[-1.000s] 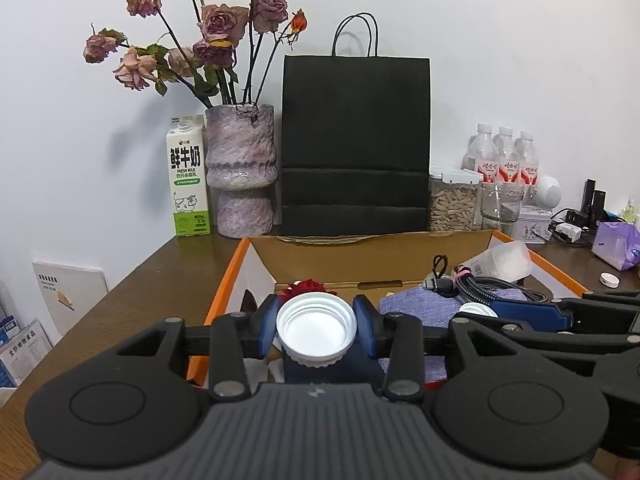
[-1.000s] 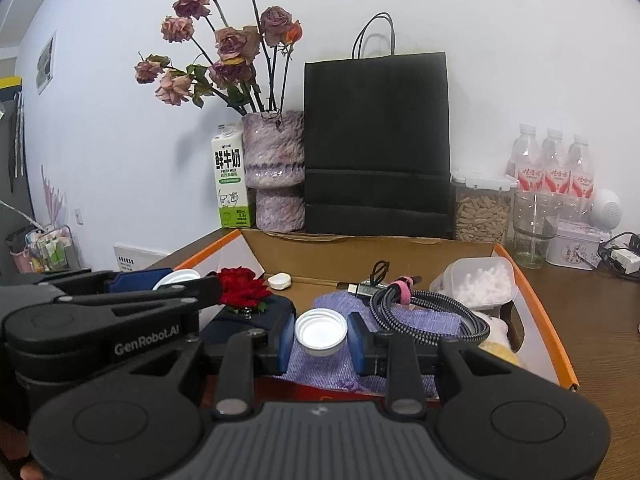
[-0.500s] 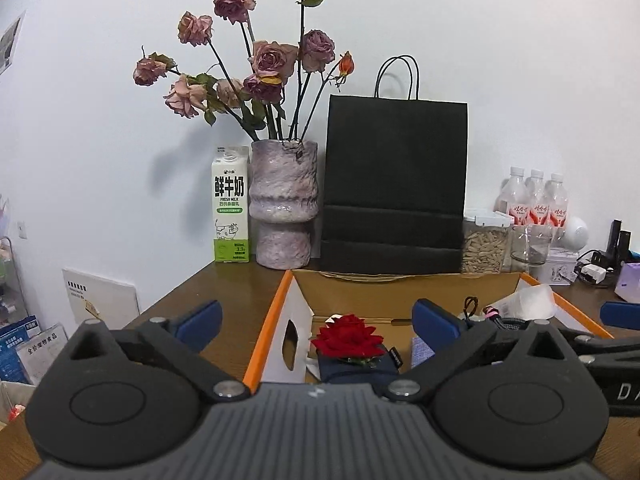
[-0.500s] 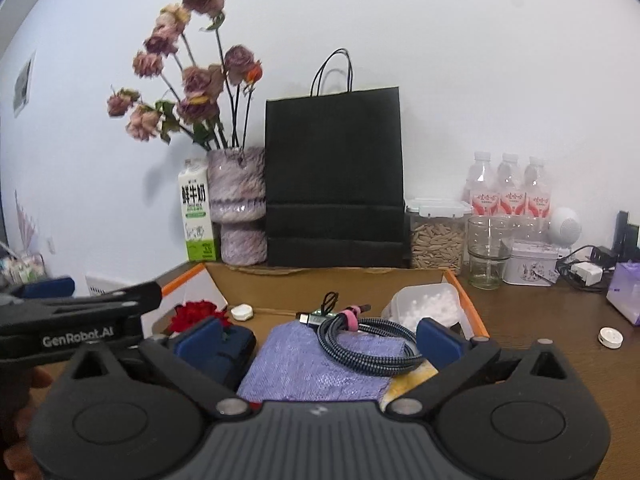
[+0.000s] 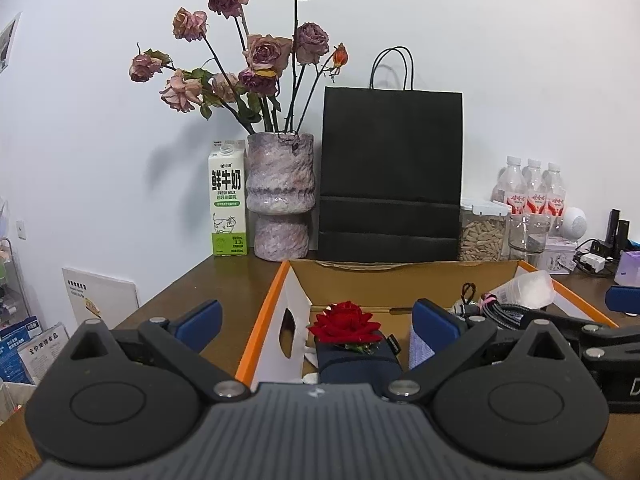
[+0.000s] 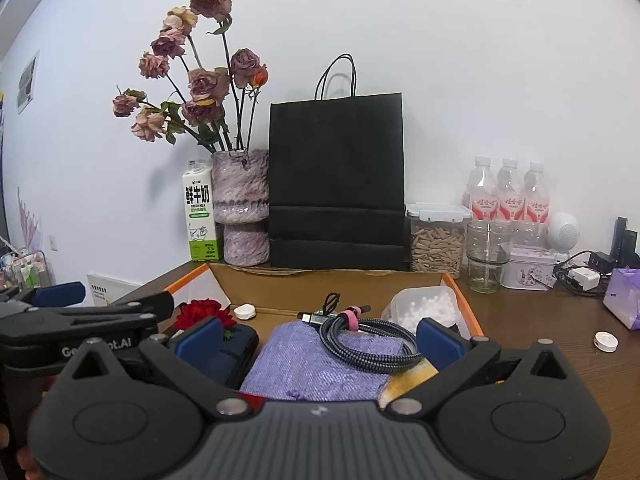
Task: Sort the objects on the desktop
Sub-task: 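Withdraw both grippers from the box toward the orange piece and white tissue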
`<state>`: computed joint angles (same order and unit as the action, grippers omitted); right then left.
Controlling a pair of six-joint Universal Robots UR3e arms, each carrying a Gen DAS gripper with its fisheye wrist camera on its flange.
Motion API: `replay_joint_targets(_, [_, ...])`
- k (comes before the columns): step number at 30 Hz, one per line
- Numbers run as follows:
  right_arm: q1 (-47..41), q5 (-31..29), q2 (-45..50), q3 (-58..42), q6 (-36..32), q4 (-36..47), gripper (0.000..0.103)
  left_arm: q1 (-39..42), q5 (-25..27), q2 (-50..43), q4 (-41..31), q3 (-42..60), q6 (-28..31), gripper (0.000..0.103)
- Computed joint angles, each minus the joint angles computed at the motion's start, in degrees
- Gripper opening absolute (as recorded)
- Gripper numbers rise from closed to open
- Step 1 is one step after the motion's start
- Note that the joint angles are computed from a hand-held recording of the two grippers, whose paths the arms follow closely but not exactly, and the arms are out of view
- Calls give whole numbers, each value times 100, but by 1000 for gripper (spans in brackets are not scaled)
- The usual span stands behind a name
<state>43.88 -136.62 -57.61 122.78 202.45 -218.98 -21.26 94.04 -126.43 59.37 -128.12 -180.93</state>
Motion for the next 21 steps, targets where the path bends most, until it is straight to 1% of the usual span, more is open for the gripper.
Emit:
replay_joint_targets(4, [38,12,-36,107,30,8,103,-2,-82,-58,202,-125,28,103])
replay_joint_targets(11, [238,-88,-80,401,66,-100,103,67,-490,-81,600,-547,140,103])
replay_joint_targets(14, [354,-198,-86,657,211,-202,103,123,-723,-168,951,-793,254,103])
replay_joint_targets(17, [430,-240,-117,913,371,-242,103,70,-737,-279,1224,-908,395,103])
replay_joint_targets(21, [498,-293,-137,1101,544,-160,103,57,-844,-322,1274,-1028,470,103])
